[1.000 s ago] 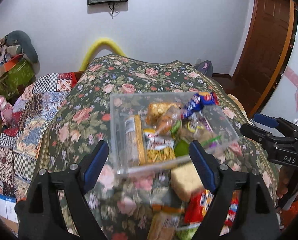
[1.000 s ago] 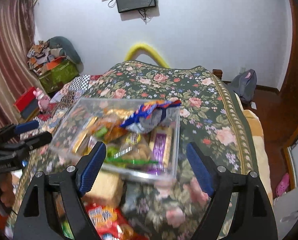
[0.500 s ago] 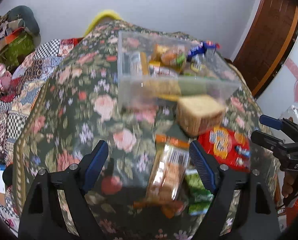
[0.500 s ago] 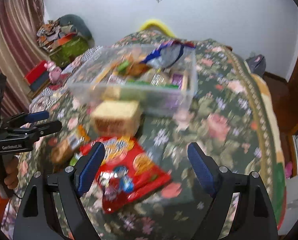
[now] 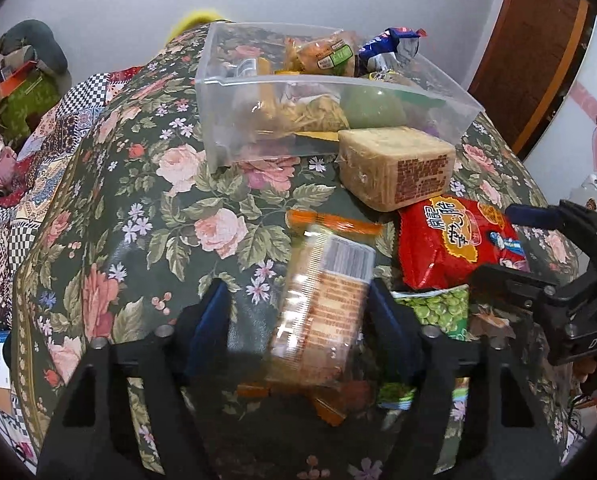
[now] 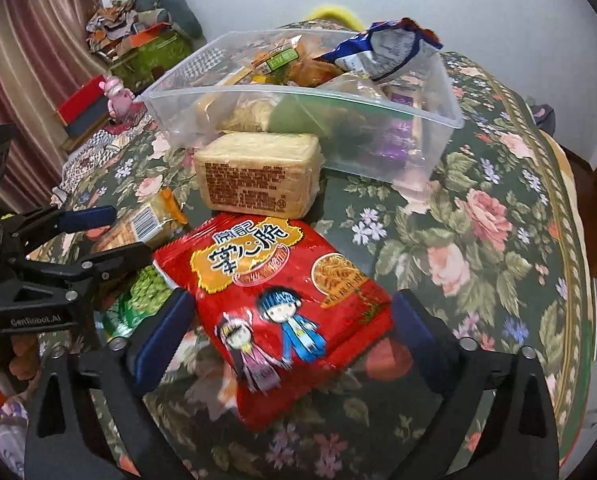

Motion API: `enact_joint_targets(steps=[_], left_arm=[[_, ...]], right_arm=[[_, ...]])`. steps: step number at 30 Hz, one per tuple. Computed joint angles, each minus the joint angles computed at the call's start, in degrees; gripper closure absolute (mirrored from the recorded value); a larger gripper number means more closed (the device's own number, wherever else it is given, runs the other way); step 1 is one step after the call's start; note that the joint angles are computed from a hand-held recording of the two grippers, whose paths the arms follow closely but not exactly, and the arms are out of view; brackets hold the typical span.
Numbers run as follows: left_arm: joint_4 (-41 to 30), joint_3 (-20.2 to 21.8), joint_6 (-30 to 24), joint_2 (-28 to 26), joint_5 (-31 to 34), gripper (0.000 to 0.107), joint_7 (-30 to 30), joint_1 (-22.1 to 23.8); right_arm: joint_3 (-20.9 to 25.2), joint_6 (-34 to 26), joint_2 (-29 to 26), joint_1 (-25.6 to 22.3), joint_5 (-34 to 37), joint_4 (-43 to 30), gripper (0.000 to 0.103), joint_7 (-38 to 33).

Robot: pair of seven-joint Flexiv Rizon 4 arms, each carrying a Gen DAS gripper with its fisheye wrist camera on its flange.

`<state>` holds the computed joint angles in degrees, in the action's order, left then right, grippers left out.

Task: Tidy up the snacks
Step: 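Grasp the orange-ended bread roll with the left while the right grasps the red snack bag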

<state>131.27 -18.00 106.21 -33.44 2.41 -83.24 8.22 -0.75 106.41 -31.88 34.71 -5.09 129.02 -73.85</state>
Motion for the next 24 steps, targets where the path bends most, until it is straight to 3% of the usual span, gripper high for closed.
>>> enact_joint_targets(steps=[6, 9, 15, 18, 22, 24], left_arm=[[-0.25, -0.57, 1.38, -1.45, 0.49, 0.068, -0.52, 1.02], [0.05, -1.93, 1.56, -1.62, 1.47, 0.072, -0.9, 2.75], [0.66, -2.18, 2.14, -1.35, 2.43, 0.072, -1.61, 3.2], [1.03, -1.64, 2.5, -0.7, 2.64, 0.072, -1.93, 2.8], [1.62, -2.19, 2.9, 0.32, 3.23, 0.072, -2.67, 3.71], [1.98, -2.46, 3.35, 0.9, 3.52, 0.072, -3.25, 4.08]], right_arm=[[-3.06, -1.41, -1.27, 3.1, -0.62, -1.64, 0.0, -1.61], [-3.16, -2.01, -1.63, 3.32, -1.32, -2.09, 0.0, -2.36], [6.52, -2.14, -3.12, -7.2, -4.63, -3.76, 0.0, -1.59], [6.14, -0.41, -2.68, -6.72, -4.43, -2.38, 0.01, -1.21], [8.12, 0.84, -1.64, -8.97, -5.18, -0.47, 0.042, -1.01], [8.36, 1.39, -1.07, -9.6, -4.99, 0.41, 0.045, -0.54]])
